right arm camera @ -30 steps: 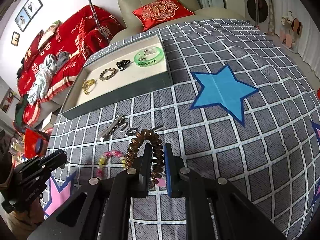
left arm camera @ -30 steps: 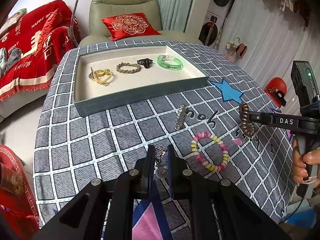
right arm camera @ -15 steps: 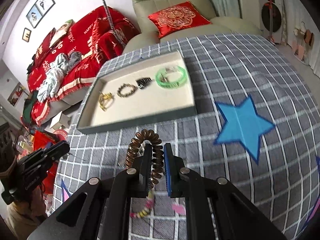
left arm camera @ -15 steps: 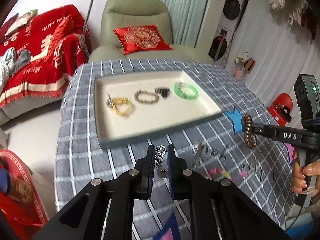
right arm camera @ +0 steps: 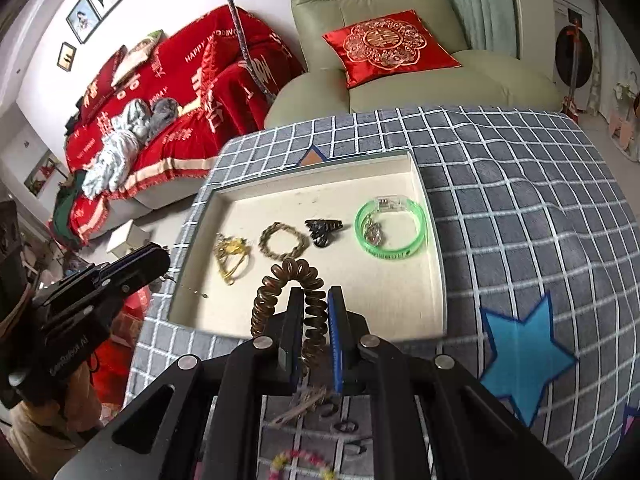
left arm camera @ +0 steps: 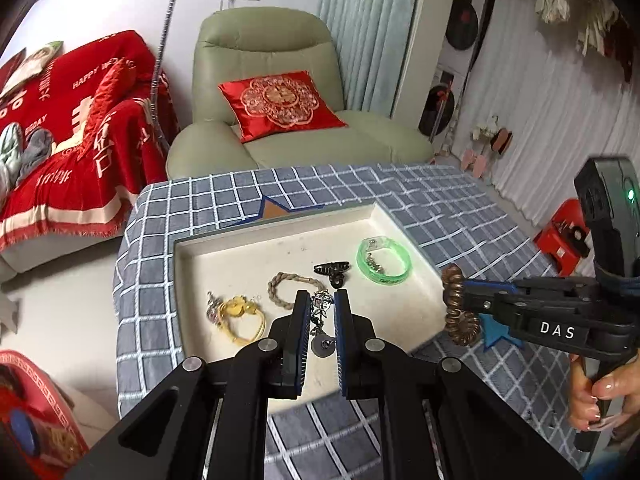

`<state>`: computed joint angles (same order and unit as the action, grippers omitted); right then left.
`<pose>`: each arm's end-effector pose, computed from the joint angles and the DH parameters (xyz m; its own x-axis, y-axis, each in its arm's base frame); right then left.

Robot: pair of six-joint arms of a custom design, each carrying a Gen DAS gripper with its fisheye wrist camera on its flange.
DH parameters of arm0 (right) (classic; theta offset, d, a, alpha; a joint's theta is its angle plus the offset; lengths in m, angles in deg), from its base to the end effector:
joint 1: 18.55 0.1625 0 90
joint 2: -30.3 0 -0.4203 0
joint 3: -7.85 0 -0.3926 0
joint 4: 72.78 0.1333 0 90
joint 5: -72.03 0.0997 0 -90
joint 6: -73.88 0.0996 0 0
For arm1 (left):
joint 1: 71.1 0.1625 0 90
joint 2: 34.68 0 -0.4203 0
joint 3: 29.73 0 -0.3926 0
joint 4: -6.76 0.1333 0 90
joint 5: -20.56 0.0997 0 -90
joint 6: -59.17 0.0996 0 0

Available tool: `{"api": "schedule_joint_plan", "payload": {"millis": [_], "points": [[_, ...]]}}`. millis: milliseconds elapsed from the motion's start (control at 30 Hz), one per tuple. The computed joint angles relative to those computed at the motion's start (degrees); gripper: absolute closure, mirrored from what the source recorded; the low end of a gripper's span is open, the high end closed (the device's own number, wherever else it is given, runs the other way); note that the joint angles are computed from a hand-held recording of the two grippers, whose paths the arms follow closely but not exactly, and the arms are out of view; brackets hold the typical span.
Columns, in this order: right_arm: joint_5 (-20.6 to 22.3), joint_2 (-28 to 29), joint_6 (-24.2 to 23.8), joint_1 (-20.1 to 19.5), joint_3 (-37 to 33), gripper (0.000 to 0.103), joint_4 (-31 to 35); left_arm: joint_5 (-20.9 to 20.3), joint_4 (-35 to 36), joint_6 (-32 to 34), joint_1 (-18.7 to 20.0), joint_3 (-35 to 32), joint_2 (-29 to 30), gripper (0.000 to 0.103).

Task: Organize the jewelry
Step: 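Carry the silver pendant and brown coil hair tie over the tray, then open the right tool over the tray while left tool releases the silver pendant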

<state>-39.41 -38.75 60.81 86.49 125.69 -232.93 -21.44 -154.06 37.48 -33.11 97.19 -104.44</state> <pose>0.2325 -0.4921 0.2096 -0.8546 -0.3134 0.4140 -0.4465 0.8506 -0.2778 -0.2435 -0.4533 0.1858 -0.7943 0.1686 -0.5837 0.5083 0.7107 -0.4863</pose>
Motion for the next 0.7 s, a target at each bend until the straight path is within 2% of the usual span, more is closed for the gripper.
{"api": "schedule_joint_plan", "payload": {"millis": [200, 400, 700], "points": [[-1.17, 4.41, 1.36, -2.61, -2.64, 0.09, 2.14, -2.69, 0.65, -0.54, 3.72, -2.31, 4.22, 0.075], [-4.34, 8.31, 1.38, -4.03, -4.86, 0.09, 2.81, -3.56, 3.87, -2.52, 6.75, -4.26, 7.22, 0.075], [-8.31, 12.54, -0.95, -3.67, -7.41, 0.09, -0.52, -1.53, 6.57, -3.92, 9.09, -6.92, 10.34, 0.075]]}}
